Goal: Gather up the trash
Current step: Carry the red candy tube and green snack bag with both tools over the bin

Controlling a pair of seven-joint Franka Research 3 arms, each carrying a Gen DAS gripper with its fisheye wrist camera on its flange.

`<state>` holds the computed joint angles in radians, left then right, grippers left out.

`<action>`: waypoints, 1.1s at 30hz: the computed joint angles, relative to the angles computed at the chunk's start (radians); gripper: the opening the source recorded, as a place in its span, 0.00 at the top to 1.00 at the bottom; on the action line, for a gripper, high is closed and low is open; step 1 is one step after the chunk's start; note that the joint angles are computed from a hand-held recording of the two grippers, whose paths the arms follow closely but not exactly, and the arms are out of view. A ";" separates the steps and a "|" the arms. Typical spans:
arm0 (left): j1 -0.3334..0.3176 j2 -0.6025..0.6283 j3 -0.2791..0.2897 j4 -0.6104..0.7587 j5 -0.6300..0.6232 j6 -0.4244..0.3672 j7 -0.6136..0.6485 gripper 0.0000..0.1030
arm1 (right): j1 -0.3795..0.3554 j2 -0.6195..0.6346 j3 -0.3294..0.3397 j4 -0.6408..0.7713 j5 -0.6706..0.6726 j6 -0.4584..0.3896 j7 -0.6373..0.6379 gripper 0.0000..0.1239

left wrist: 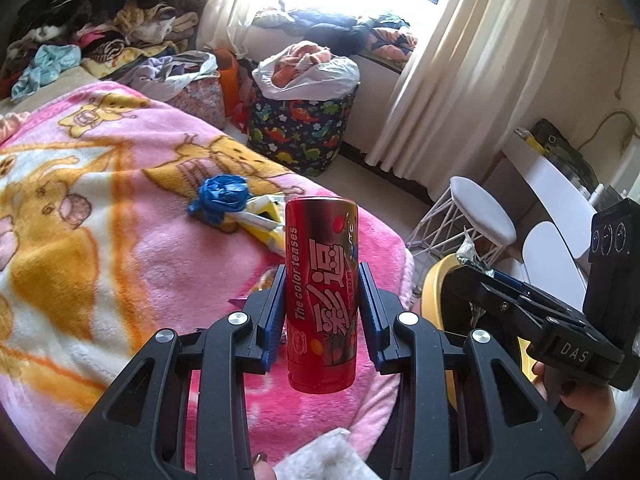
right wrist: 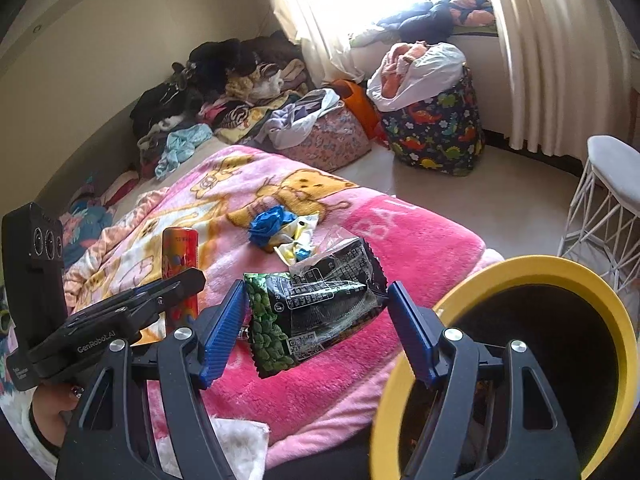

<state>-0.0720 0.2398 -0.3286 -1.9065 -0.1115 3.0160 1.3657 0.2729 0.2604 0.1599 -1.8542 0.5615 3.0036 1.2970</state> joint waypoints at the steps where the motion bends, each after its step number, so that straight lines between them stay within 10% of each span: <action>1: -0.006 0.002 0.003 0.005 0.008 -0.001 -0.004 0.74 | -0.008 -0.010 0.006 -0.014 0.014 0.009 -0.008 0.44; 33: -0.096 0.082 -0.033 0.138 0.081 -0.055 0.029 0.74 | -0.039 -0.188 -0.027 -0.224 0.371 0.127 -0.210 0.44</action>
